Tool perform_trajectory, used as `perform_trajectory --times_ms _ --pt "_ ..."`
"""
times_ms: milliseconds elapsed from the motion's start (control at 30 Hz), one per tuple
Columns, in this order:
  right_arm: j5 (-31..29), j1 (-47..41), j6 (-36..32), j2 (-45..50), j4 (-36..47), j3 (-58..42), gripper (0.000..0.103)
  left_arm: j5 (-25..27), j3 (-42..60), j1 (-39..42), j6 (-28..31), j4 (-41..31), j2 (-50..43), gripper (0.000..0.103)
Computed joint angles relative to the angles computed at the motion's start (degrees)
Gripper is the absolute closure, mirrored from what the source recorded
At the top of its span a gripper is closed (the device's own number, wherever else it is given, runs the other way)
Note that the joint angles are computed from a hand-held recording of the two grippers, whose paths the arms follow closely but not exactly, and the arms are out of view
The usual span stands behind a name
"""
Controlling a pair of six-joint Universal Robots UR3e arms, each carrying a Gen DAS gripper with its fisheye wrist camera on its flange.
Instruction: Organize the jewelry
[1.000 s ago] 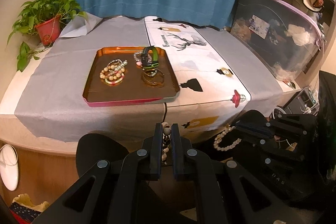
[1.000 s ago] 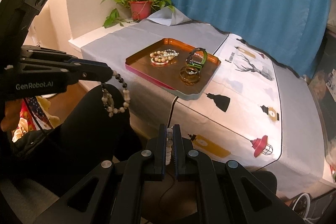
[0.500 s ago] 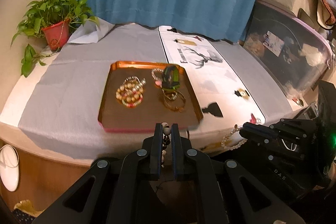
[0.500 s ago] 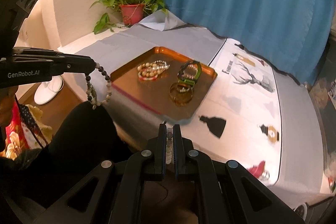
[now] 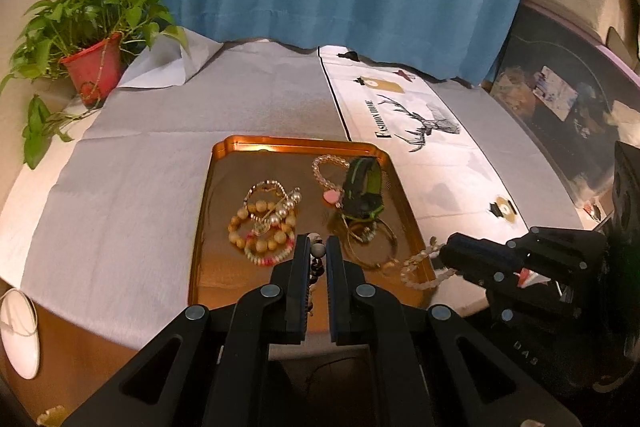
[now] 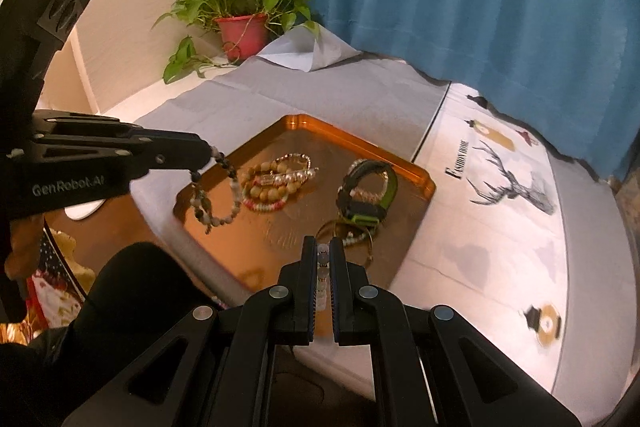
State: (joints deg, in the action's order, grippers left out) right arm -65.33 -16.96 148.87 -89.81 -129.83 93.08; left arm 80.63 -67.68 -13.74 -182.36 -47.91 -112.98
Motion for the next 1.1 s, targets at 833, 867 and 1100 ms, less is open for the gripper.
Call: perform_trajectory --times_ms 833,867,1100 --pt "-7.53 1.58 3.43 5.91 -2.99 3.17 0.029 14.3 -1.92 -2.93 -5.36 5.03 -5.07 0.007" --pt "-7.51 1.18 3.68 4.18 -3.27 4.81 0.029 14.67 -4.84 -3.4 -5.65 6.1 -2.83 0.007" --pt "-10.09 -0.46 6.16 -9.76 -7.49 16.41 0.028 19.84 -17.48 -7.76 -7.28 10.4 8.44 0.007"
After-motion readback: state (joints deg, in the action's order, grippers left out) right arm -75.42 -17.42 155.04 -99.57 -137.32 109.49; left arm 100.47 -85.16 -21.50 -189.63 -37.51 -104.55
